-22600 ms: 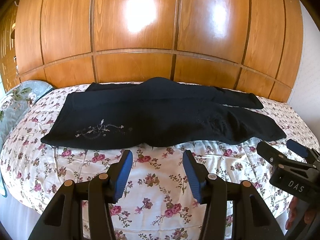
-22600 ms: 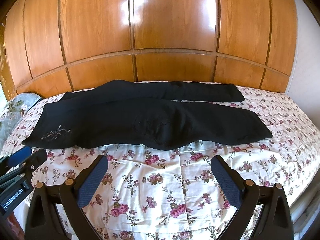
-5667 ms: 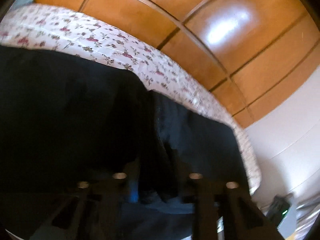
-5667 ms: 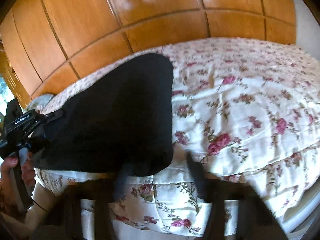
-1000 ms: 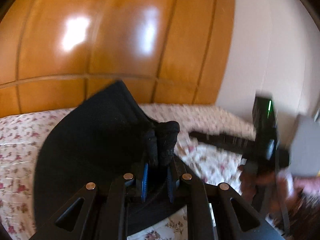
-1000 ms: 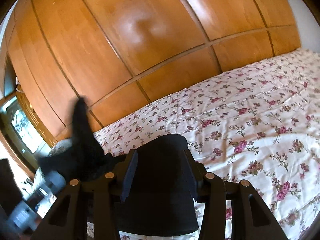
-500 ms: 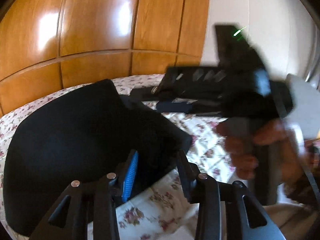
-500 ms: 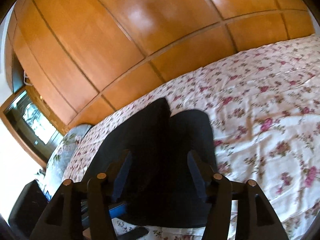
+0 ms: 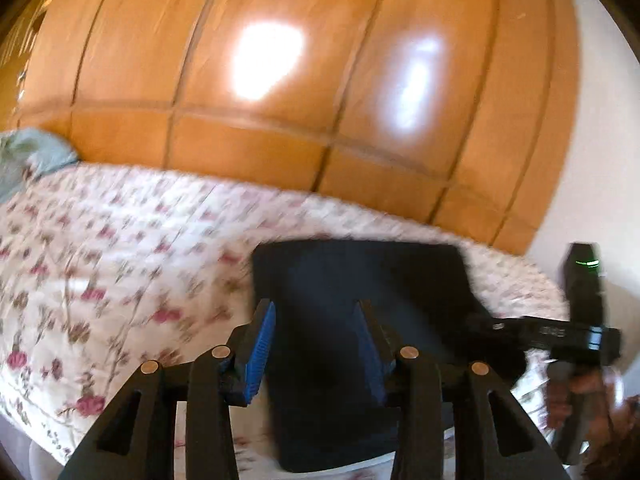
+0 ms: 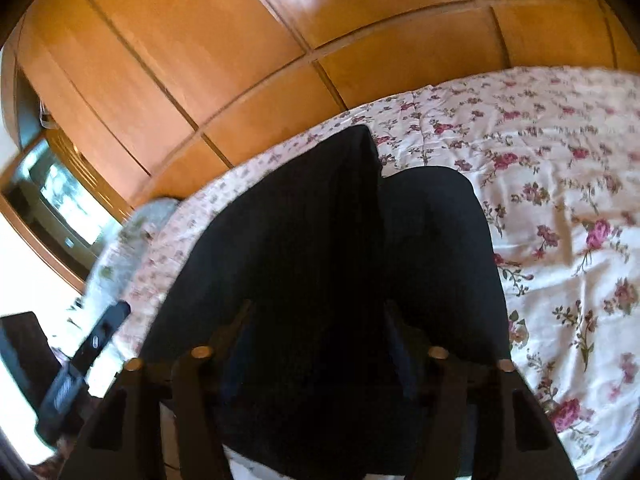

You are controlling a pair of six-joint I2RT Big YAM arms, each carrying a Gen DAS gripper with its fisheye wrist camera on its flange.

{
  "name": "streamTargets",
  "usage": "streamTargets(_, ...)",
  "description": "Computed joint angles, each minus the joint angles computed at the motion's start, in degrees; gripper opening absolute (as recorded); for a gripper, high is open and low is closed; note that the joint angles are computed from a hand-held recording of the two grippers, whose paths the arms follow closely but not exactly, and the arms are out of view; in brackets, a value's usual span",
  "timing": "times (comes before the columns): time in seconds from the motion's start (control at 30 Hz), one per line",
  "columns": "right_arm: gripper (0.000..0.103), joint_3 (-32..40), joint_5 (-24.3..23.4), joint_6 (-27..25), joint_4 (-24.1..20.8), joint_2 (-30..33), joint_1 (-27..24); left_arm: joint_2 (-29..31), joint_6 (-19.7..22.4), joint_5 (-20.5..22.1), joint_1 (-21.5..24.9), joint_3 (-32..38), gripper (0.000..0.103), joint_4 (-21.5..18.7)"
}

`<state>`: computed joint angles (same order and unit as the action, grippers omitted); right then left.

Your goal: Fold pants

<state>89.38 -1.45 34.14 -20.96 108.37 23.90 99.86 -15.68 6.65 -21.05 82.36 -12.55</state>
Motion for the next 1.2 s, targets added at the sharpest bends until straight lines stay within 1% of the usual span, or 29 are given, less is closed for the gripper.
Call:
streamTargets(0.03,0.015,0.7,0.2,-1.1,-0.9,0.3,0.3,1.0,0.5,-0.3,0.2,0.9,0.041,-2.3)
streamTargets(0.07,0.012,0.4,-0.5,-1.1,0.3,0.0,0.3,1.5,0.3,0.5,0.4,1.1,0.041,-3.2)
streamTargets(0.13,0.011,-0.6,-0.6,-2.1,2.2,-1.3,0.6,1.2,0.2,0.9,0.2,0.0,0.041,-1.2)
streamTargets(0.17,0.010,-1.0,0.3,-3.6,2.6,-2.5,0.9,0.8,0.7,0.8,-0.3,-0.6,0.041,-0.2)
streamTargets(0.27,0.008,-1.9,2.2,-6.0,2.9,-5.6,1.0,-0.1,4.4,1.0,-2.0,-0.4,0.041,1.0)
streamTargets(0.3,0.008,-2.1,2.7,-6.1,3.0,-6.3,1.0,-0.3,6.0,0.6,-2.8,-0.1,0.041,1.0)
streamTargets(0.37,0.007,-3.1,3.5,-6.0,3.8,-8.1,0.5,-0.2,8.1,0.8,-4.3,0.8,0.041,1.1)
streamTargets(0.43,0.007,-4.0,4.2,-5.6,4.2,-9.4,-0.1,-0.4,9.2,1.5,-5.5,2.3,0.041,0.1)
streamTargets(0.5,0.007,-4.4,4.8,-5.2,3.3,-10.0,-0.7,0.1,11.0,1.5,-6.6,3.7,0.041,-1.4)
streamTargets(0.53,0.007,-5.0,5.6,-4.5,2.6,-10.0,-1.2,1.1,12.2,1.2,-7.1,5.2,0.041,-3.1)
streamTargets(0.63,0.005,-6.0,5.7,-1.3,-0.1,-8.7,-2.8,3.8,14.6,0.6,-8.5,8.2,0.041,-8.4)
streamTargets(0.67,0.000,-6.0,5.9,-0.2,-1.7,-7.8,-3.3,4.5,15.3,0.0,-8.9,8.5,0.041,-9.2)
streamTargets(0.7,0.000,-6.3,5.5,1.0,-2.4,-7.0,-3.9,5.0,16.0,-0.7,-9.3,8.7,0.041,-9.6)
streamTargets(0.73,0.000,-7.7,3.0,2.7,-0.4,-6.5,-4.5,5.5,17.1,-1.4,-9.7,8.6,0.041,-9.9)
streamTargets(0.77,0.000,-8.9,1.9,4.0,1.6,-6.5,-4.9,5.5,18.6,-3.0,-10.2,7.7,0.041,-8.6)
streamTargets(0.8,0.000,-10.8,1.2,6.0,4.9,-6.7,-5.2,5.1,19.7,-4.1,-10.6,6.4,0.042,-6.6)
streamTargets(0.83,0.000,-11.3,1.6,6.2,6.0,-6.9,-5.1,4.9,20.4,-4.8,-11.0,5.8,0.042,-5.9)
streamTargets(0.9,0.001,-10.9,2.9,5.3,5.4,-7.0,-4.6,4.7,20.0,-4.1,-10.9,6.3,0.042,-7.0)
streamTargets(0.93,0.001,-10.1,4.1,5.1,3.5,-7.3,-4.4,4.8,18.8,-2.6,-10.4,7.2,0.042,-8.4)
streamTargets(1.0,0.004,-9.6,7.0,4.1,2.3,-8.5,-4.0,4.8,16.0,1.1,-9.0,9.3,0.042,-11.1)
streamTargets(1.07,0.004,-8.7,10.7,1.5,2.2,-9.8,-2.9,4.2,13.8,2.5,-7.8,10.2,0.042,-11.9)
streamTargets(1.1,0.004,-7.9,11.8,-0.3,2.4,-10.3,-2.5,3.7,12.8,2.3,-7.3,10.3,0.042,-11.8)
streamTargets(1.13,0.007,-6.6,12.2,-2.3,2.0,-10.2,-2.1,3.8,11.7,1.9,-6.7,11.3,0.044,-12.1)
streamTargets(1.2,0.024,-2.7,11.4,-5.9,-0.2,-8.8,-1.1,4.9,10.8,1.5,-5.9,14.3,0.044,-14.3)
